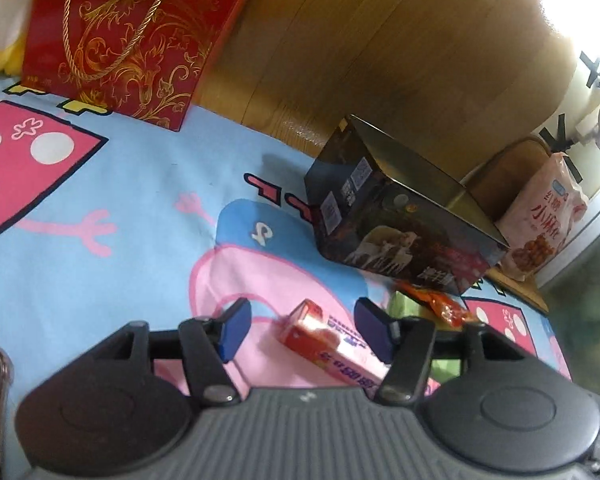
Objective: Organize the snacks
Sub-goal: 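Grasp the pink UHA candy box with the left tool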
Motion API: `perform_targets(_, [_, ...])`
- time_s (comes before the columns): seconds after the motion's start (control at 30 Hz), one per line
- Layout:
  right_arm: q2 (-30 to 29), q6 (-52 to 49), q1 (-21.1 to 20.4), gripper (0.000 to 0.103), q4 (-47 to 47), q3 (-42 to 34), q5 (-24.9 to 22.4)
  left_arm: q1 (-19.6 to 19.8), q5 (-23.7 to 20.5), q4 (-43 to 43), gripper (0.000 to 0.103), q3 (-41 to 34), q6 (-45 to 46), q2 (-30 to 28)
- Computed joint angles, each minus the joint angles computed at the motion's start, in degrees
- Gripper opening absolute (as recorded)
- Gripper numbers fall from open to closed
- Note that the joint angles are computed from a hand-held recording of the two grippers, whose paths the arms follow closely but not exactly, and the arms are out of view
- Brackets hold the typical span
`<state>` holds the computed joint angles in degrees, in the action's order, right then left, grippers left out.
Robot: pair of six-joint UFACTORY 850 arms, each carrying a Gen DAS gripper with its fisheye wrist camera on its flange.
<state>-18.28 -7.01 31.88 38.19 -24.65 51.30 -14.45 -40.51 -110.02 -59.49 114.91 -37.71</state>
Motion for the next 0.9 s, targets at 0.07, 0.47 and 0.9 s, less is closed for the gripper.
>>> perform_targets(0.07, [-1.5,-1.08,-1.25,0.043,-0.38,-2.15,-3.62,-0.13,0.13,0.56,0.058,-0.21,-0.32,-0.16])
perform_targets(0.47, [-1.23,5.67,-3.23,0.024,-3.22,-0.78,-3.95,-0.85,0.98,0.26,0.044,7.76,1.43,4.97])
perform_targets(0.9, [1.6,-2.72,-8.87,0.025,-0.91,-0.44,13.48,-4.62,-3.15,-6.46,0.048,0.78,3.38,7.44])
